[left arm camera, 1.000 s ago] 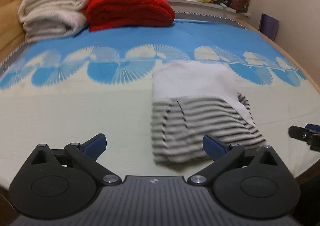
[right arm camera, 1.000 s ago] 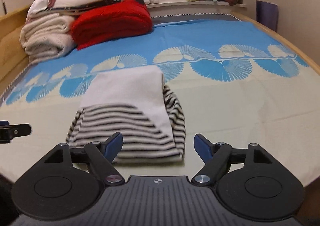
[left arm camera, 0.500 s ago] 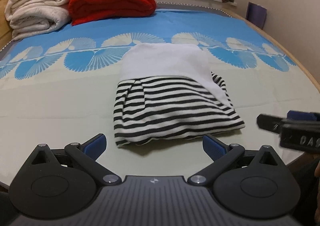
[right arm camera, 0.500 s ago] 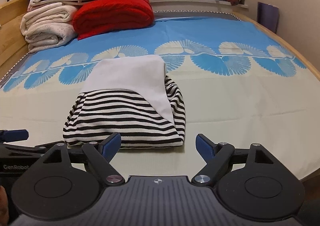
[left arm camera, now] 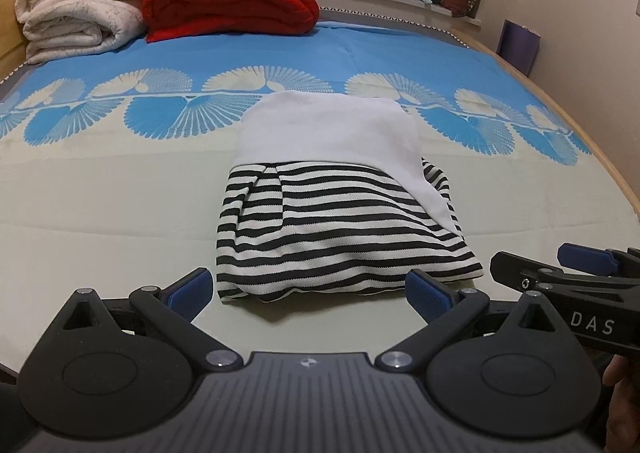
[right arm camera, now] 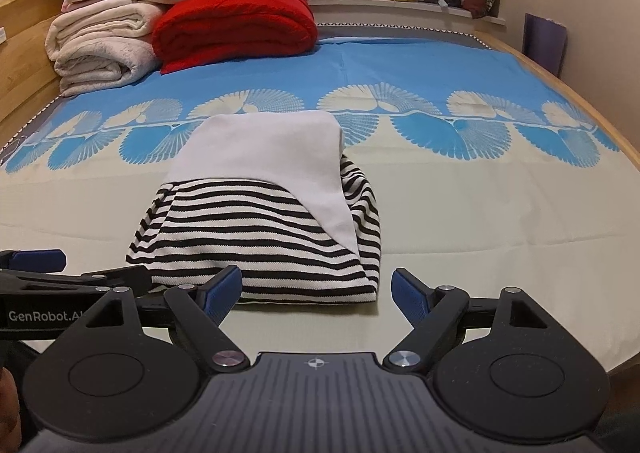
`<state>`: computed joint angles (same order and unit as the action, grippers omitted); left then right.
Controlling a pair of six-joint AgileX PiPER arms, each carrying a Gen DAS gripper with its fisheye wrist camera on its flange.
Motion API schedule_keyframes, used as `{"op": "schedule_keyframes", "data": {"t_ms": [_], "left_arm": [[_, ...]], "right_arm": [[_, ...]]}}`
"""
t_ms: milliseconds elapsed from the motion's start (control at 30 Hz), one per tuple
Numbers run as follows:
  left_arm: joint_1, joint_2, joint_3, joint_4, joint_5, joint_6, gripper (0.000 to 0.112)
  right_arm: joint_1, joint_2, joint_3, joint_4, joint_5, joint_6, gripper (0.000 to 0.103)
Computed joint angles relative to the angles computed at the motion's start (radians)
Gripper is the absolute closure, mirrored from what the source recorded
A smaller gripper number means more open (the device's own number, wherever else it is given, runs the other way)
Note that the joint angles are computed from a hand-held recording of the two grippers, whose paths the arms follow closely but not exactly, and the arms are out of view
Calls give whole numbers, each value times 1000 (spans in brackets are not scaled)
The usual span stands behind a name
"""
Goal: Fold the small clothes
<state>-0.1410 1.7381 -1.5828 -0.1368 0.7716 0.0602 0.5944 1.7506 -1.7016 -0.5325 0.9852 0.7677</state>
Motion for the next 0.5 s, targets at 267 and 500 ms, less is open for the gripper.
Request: {"op": "schedule_keyframes", "data": {"t_ms": [267,500], "left_arm": [[1,-4,8,-4,-7,12,10],[0,-5,9,-3,-9,11,10]], "right_arm": [[0,0,1,-1,3,-4,20],[4,1,2,-5,2,0,20]]}}
